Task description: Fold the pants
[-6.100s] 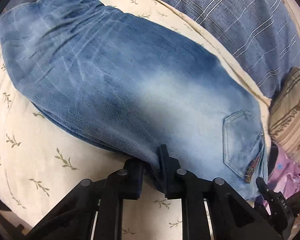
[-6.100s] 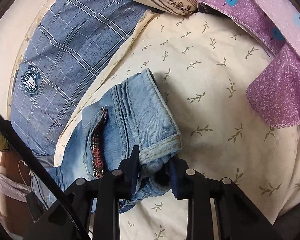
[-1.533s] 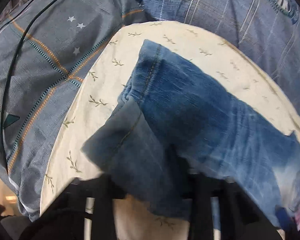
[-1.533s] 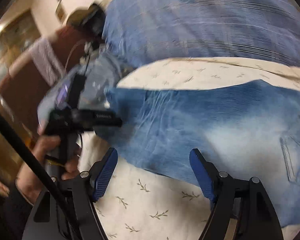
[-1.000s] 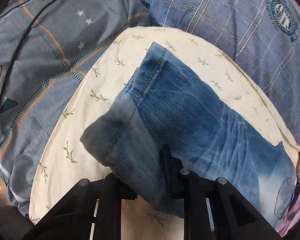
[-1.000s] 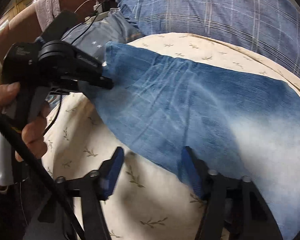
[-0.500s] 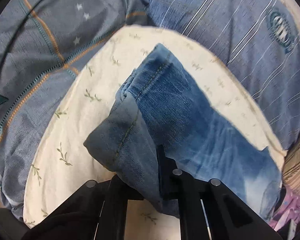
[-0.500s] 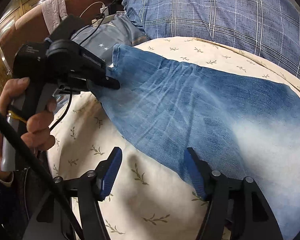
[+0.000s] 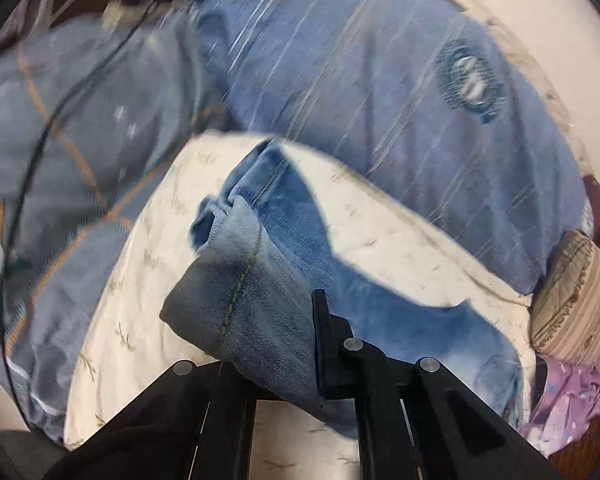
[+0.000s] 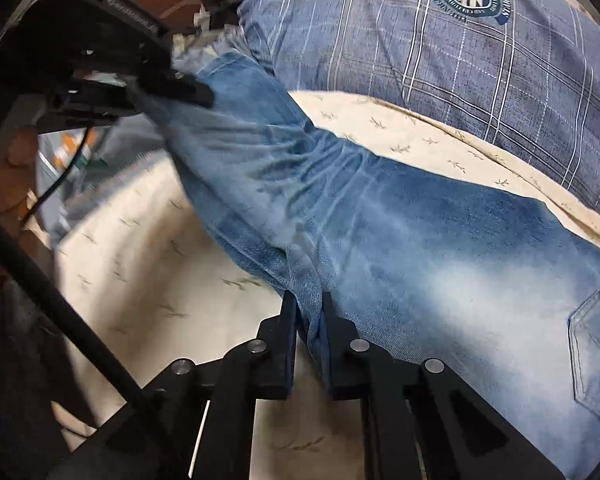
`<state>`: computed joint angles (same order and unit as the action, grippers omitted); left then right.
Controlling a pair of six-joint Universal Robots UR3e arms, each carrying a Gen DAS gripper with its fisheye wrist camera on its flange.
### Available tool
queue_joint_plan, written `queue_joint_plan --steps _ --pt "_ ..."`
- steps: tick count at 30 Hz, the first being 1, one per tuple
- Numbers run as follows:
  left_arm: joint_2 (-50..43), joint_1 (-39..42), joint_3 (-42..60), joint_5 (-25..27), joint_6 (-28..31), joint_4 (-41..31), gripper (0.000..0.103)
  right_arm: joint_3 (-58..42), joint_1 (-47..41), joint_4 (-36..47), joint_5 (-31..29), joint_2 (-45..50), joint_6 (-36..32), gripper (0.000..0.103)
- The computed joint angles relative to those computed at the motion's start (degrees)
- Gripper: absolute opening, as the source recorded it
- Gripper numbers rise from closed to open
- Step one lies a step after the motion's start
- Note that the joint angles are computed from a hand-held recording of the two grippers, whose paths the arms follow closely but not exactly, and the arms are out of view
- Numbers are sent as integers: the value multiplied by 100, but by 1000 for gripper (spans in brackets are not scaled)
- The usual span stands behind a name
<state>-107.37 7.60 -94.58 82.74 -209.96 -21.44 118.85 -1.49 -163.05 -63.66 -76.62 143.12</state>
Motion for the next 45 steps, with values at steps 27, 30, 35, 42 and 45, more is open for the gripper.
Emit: queue_joint_plan --steps 27,30,35,42,45 --pt "-1124 -2659 1115 -55 2202 -406 61 -2147 -3870 5315 2982 173 -131 65" --pt "-134 -1883 -317 -1337 2046 470 70 -2484 -3603 5562 2998 302 -236 67" --pt "655 -1186 -1434 -2147 1780 1210 74 -3968 -2732 6207 2053 1089 131 66" --pt "221 -1400 -872 -1638 1816 136 68 -3445 -2600 5304 1280 965 1207 65" --pt "-35 -1788 -339 -1422 2263 -749 61 -3634 -2418 5190 1128 1263 1302 59"
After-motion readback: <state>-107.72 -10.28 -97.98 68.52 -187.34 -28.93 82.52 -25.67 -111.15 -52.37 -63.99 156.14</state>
